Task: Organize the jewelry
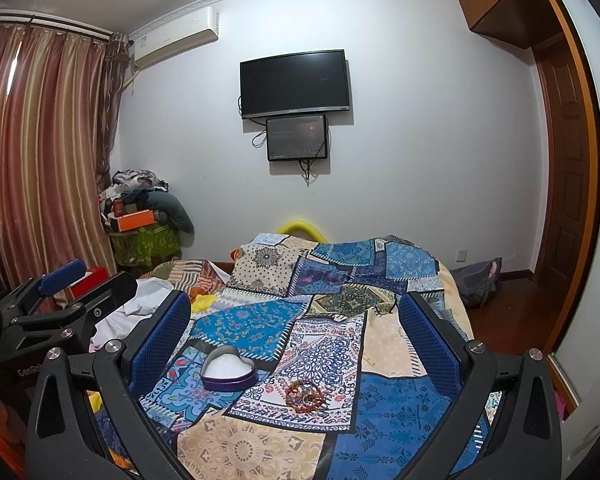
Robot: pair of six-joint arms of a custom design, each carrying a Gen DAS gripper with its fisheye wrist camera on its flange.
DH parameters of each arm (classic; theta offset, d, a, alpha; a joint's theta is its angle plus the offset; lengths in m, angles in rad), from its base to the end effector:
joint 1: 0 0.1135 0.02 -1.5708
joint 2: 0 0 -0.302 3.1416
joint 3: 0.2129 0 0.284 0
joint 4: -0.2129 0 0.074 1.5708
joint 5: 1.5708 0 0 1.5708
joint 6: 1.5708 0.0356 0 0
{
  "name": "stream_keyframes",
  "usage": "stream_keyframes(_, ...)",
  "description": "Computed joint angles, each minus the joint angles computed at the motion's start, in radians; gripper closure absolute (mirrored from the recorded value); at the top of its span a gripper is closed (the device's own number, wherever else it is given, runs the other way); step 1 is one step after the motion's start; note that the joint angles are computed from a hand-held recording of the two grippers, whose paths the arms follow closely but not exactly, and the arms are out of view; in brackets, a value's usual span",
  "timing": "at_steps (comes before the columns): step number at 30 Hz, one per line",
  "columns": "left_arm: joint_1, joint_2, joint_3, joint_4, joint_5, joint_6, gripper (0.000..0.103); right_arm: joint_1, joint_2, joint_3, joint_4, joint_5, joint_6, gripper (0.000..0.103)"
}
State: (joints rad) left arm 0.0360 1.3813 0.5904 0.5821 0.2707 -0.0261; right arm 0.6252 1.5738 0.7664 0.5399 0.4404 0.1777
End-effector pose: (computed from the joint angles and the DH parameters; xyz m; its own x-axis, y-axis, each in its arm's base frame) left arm 0.3071 0.0015 0.2325 -0.2130 -0.0328 -0.9765 0.2213 0.9718 -0.0809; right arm 0.2997 0.1976 0.2284 -0.2456 0.0199 -0.9692 -0.1551 0.9861 0.0596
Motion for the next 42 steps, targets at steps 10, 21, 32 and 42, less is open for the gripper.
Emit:
stream_keyframes(10,0.004,0.006,-0.004,0.008,0.003,-0.002,0.0,-0.021,-0.001,-0.017,0.011,-0.025,-0.002,0.0)
stream_keyframes(21,-0.011,0.105,0.065,-0.018,-0.011,0.001,0.0,-0.061,0.053,0.004,0.0,-0.055,0.02,0.0)
stream_keyframes(32,-0.056,0.309,0.195,-0.091,-0.064,0.025,0.0,-0.165,0.243,0.093,-0.123,-0.093,0.054,0.0)
stream_keyframes(42,-0.103,0.554,0.37,-0.262,-0.067,0.075,0.0,-0.25,0.375,0.177,-0.261,-0.246,0.059,0.006)
